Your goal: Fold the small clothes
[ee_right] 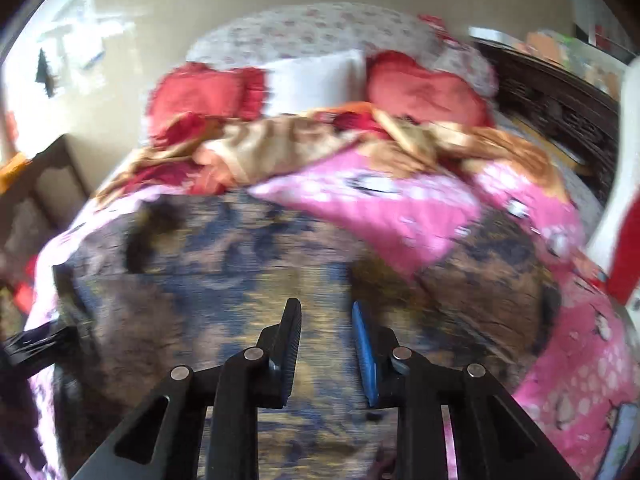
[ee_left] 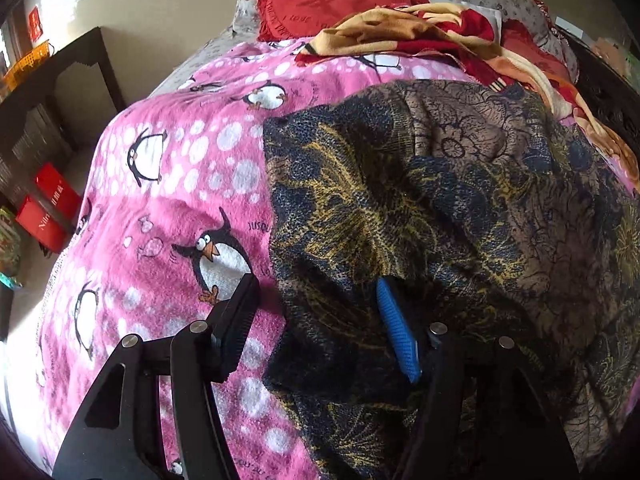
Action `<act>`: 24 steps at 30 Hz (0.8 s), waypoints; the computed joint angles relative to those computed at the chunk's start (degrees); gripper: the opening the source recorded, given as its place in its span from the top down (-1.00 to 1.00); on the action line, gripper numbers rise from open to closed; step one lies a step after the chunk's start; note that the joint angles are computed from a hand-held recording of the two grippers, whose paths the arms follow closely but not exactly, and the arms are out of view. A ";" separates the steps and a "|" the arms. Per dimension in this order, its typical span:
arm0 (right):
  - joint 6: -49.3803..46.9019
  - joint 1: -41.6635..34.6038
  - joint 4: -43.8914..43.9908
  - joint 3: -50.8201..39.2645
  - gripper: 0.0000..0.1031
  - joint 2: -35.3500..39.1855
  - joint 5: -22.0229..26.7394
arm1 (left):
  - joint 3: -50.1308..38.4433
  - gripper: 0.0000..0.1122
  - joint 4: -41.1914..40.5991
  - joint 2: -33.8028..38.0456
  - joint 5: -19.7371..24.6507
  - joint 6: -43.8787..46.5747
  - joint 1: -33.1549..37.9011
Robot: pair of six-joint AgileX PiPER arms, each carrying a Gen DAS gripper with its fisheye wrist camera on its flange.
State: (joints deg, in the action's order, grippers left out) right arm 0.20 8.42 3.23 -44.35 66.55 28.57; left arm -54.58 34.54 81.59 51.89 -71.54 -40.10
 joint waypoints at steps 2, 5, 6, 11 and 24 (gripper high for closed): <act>2.75 3.31 -3.59 -1.04 0.52 3.08 0.36 | 0.25 -0.16 1.70 0.69 -0.64 -1.31 -0.15; 9.37 5.03 -8.84 -2.72 0.52 10.00 -1.31 | -0.36 -0.20 3.03 2.02 -0.30 -1.75 -0.40; 9.55 4.97 -8.30 -3.16 0.52 11.55 -1.46 | -0.60 -0.20 3.12 2.14 0.10 -1.82 -0.63; 0.37 2.10 0.52 -1.98 0.47 6.87 1.50 | -2.45 -0.19 2.10 0.70 4.07 -1.12 -2.67; -31.97 -41.16 28.64 -7.93 -0.19 7.15 18.56 | -5.73 -0.19 4.16 -3.55 9.88 -5.03 -10.88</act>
